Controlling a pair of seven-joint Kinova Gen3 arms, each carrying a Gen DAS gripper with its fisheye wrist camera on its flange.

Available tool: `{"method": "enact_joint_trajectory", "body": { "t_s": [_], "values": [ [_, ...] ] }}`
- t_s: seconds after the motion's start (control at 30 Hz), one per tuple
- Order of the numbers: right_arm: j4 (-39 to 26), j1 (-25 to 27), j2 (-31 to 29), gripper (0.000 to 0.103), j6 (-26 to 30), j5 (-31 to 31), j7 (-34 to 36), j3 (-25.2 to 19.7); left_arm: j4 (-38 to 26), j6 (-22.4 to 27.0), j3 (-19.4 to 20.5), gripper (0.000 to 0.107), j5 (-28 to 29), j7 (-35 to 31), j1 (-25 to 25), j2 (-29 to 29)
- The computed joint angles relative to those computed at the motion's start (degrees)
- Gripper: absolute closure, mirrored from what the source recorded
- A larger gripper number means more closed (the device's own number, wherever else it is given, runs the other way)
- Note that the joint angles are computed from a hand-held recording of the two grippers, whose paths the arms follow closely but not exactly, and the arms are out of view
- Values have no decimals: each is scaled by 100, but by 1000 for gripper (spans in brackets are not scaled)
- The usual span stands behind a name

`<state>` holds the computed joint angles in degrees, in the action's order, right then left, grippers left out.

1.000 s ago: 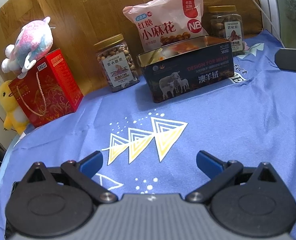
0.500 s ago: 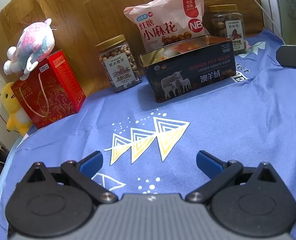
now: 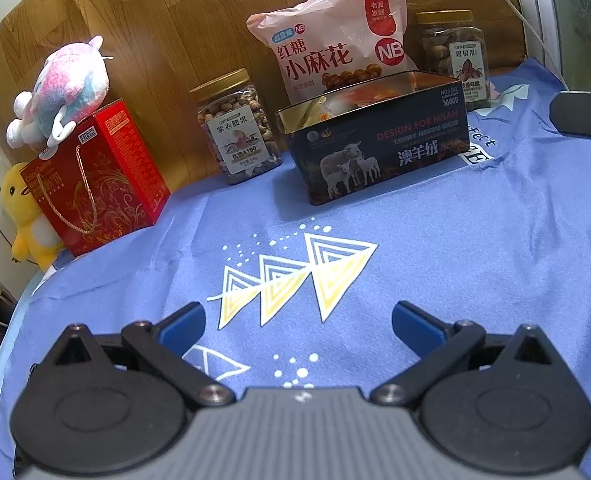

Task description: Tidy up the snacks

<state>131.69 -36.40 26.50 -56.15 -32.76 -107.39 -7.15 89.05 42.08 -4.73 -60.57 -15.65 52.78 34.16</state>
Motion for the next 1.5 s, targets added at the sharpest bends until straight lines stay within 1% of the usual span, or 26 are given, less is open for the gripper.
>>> {"method": "enact_joint_trajectory", "body": {
  "t_s": [1.5],
  "values": [
    [-23, 5, 10, 0, 13, 16, 22, -3, 51, -132, -27, 5, -5, 28, -14, -17]
  ]
}}
